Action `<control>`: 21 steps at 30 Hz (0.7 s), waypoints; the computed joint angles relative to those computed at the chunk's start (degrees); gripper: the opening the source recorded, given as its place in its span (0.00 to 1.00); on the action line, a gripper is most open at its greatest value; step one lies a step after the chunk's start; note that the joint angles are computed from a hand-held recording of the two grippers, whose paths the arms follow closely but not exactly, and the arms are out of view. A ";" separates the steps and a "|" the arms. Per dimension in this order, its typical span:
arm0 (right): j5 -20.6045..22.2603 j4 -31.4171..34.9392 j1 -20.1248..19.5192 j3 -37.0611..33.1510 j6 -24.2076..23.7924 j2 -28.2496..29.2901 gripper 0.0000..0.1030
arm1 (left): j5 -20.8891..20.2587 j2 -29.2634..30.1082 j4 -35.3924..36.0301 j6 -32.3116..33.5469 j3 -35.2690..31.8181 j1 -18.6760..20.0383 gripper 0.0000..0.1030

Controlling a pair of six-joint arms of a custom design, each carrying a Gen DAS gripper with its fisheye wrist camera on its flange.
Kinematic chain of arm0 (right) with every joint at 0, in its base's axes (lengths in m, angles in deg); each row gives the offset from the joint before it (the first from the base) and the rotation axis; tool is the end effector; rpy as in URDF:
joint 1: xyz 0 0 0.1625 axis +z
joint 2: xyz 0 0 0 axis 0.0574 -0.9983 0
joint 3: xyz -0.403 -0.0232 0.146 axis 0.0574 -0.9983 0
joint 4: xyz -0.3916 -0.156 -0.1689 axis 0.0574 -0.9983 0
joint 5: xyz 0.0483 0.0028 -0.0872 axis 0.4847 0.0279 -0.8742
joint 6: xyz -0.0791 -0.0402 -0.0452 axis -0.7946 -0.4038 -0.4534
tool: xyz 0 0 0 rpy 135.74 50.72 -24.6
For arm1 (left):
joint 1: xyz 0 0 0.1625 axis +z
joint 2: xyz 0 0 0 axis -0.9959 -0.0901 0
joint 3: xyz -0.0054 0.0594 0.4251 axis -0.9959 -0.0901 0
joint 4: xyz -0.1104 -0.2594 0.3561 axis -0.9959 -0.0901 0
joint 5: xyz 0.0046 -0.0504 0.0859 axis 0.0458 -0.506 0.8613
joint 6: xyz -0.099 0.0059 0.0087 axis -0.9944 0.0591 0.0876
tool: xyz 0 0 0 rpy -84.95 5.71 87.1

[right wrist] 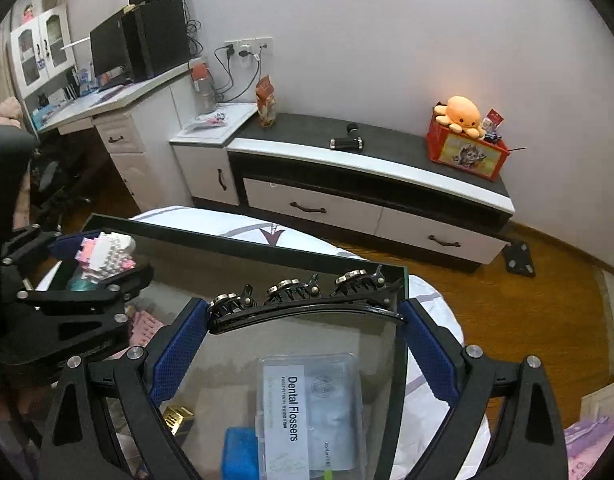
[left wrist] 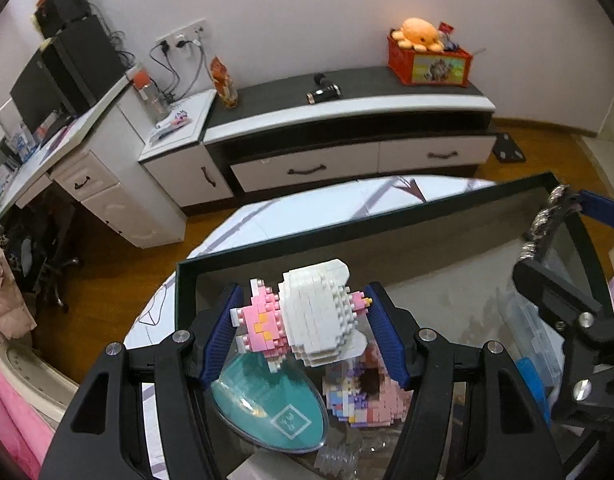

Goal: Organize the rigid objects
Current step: 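Lower both items into the box and open both grippers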

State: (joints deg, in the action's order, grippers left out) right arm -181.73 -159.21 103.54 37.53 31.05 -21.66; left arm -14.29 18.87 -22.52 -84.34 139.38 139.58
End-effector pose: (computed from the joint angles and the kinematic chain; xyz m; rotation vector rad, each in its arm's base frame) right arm 0.3191 -0.7272 0.1327 1.1640 -2.3685 0.4472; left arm -0.1876 -0.6537 0.2412 -0.0595 2.0418 -0.6759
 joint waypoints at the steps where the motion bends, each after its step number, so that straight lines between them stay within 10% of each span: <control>1: -0.48 0.21 0.14 -0.24 -0.31 0.27 0.94 | -0.17 0.07 1.01 -0.49 -0.29 -0.04 0.71; 21: -1.74 2.55 -0.07 -1.67 3.77 0.53 0.95 | 0.40 -1.46 3.67 -4.50 0.29 -0.68 0.81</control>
State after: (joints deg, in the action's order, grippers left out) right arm -183.48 -156.65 103.47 35.86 34.81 -21.13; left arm -13.89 17.41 -18.85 -88.84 139.66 138.90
